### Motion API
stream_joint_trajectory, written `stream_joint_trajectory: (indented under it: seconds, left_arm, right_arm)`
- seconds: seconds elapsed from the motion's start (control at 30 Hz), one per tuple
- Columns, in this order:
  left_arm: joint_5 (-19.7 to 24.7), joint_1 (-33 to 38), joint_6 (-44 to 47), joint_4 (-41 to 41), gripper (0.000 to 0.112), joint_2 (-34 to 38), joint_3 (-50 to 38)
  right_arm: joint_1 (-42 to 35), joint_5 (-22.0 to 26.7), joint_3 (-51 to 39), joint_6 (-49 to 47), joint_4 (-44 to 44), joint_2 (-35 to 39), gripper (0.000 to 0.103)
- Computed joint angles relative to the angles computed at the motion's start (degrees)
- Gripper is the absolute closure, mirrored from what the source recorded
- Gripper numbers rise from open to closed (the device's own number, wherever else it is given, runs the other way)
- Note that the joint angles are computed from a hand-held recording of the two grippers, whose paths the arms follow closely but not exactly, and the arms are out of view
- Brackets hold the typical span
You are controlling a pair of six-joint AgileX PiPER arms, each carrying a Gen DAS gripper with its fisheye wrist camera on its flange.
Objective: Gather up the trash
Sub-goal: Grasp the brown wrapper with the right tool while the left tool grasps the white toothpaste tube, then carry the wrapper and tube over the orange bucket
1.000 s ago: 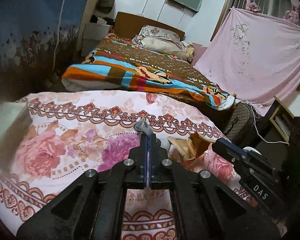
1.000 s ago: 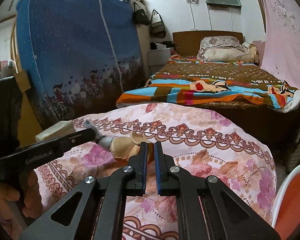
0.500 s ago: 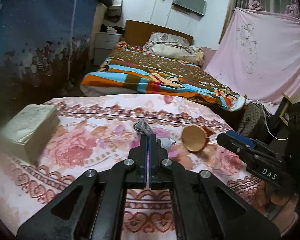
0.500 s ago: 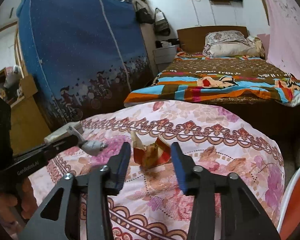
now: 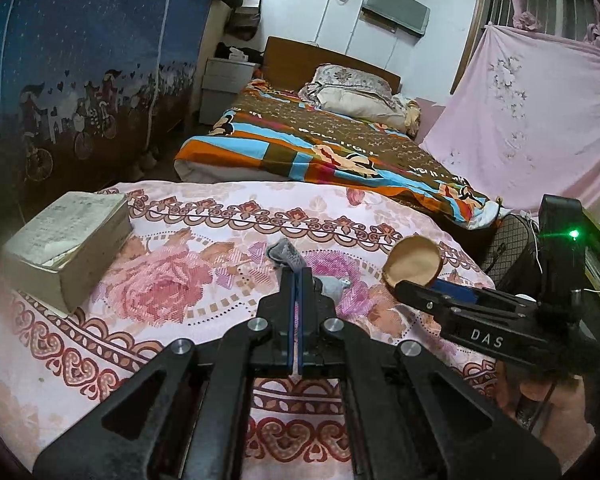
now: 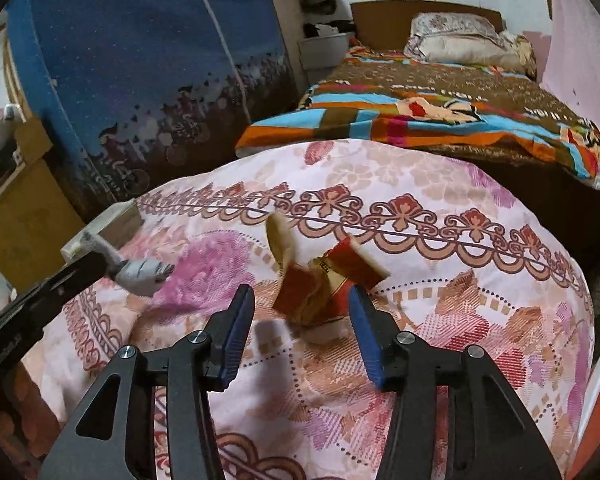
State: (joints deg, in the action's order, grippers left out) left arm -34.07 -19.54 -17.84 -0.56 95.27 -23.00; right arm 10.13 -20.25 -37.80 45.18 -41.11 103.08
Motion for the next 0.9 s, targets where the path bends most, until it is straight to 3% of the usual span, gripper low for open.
stream_joint_trajectory:
  seconds: [0.13, 0.27, 0.43, 0.53, 0.9]
  left_arm:
    - [-0.2, 0.6, -1.2, 0.9, 0.112, 0.1, 0.1]
    - [-0.4, 0.4, -0.8, 0.1, 0.112, -0.1, 0.3]
    - [-2.2, -0.8, 1.5, -3.1, 0.112, -1.1, 1.6]
    - [-3.9, -2.2, 3.7, -6.2, 0.112, -2.1, 2.8]
    - [-9.9, -12.2, 15.2, -22.4, 0.112, -8.3, 6.8]
  right_arm:
    - [-0.7, -1.0, 0.1, 1.6, -1.9, 0.1, 0.081]
    - [-0.3, -1.4, 0.4, 0.9, -1.8, -0.1, 0.088]
    - [0.8, -4.1, 3.3, -8.6, 7.5, -1.7, 0.091]
    - [0.2, -8.6, 6.3, -12.2, 10.5, -3.3, 0.091]
    - [0.0, -33.6, 22.5, -28.5, 26.4, -11.0, 0.090]
